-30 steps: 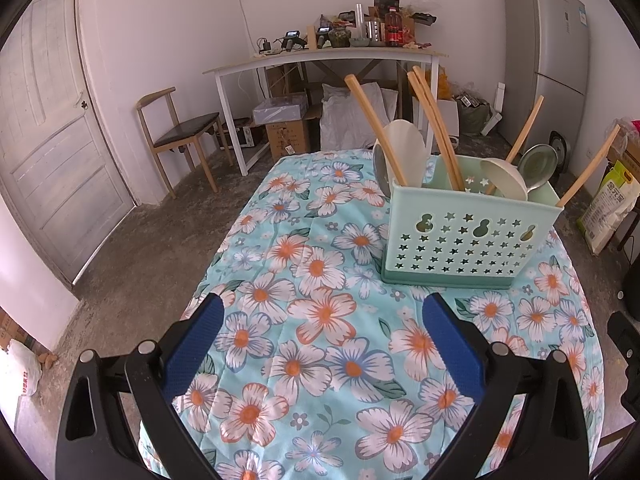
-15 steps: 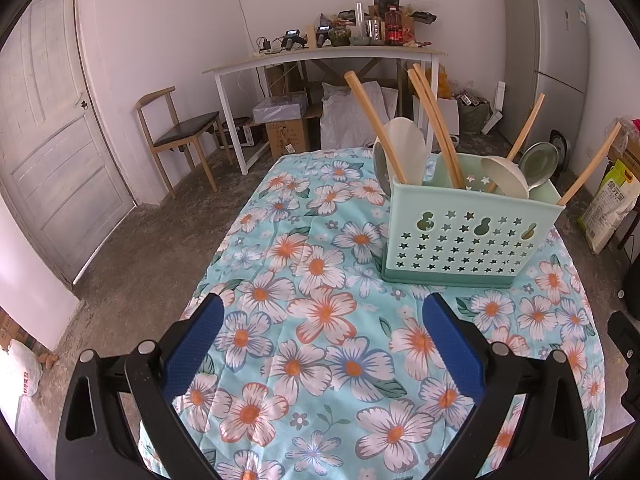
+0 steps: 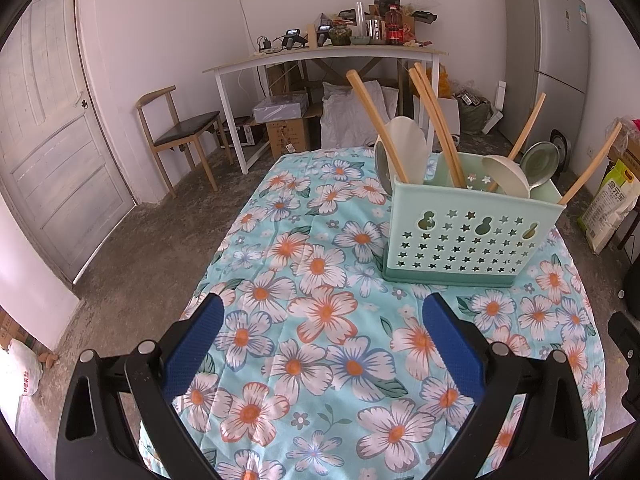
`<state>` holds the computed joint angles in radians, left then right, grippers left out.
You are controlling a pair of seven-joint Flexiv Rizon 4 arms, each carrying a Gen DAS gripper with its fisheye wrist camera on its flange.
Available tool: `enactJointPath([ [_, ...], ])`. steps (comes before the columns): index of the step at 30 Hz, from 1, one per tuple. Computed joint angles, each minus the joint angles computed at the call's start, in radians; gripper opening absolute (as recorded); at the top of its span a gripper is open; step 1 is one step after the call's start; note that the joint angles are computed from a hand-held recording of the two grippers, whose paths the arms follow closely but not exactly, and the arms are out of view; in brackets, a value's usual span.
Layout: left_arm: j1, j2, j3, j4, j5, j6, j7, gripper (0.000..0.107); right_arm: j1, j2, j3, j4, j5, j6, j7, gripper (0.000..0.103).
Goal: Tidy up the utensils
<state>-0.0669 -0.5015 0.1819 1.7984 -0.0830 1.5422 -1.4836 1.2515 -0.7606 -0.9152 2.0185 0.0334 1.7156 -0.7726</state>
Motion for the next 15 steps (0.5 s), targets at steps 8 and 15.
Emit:
enactJointPath([
  [8, 0.001, -0.002, -0.001, -0.004, 0.002, -0.002, -0.002, 0.097, -0.003, 0.0, 0.004, 0.0, -0.001, 0.0, -0.001, 0.095],
  [15, 0.005, 0.001, -0.005, 0.0, 0.002, -0.001, 0.001, 0.097, -0.004, 0.0, 0.006, -0.001, 0.0, 0.001, 0.0, 0.095],
])
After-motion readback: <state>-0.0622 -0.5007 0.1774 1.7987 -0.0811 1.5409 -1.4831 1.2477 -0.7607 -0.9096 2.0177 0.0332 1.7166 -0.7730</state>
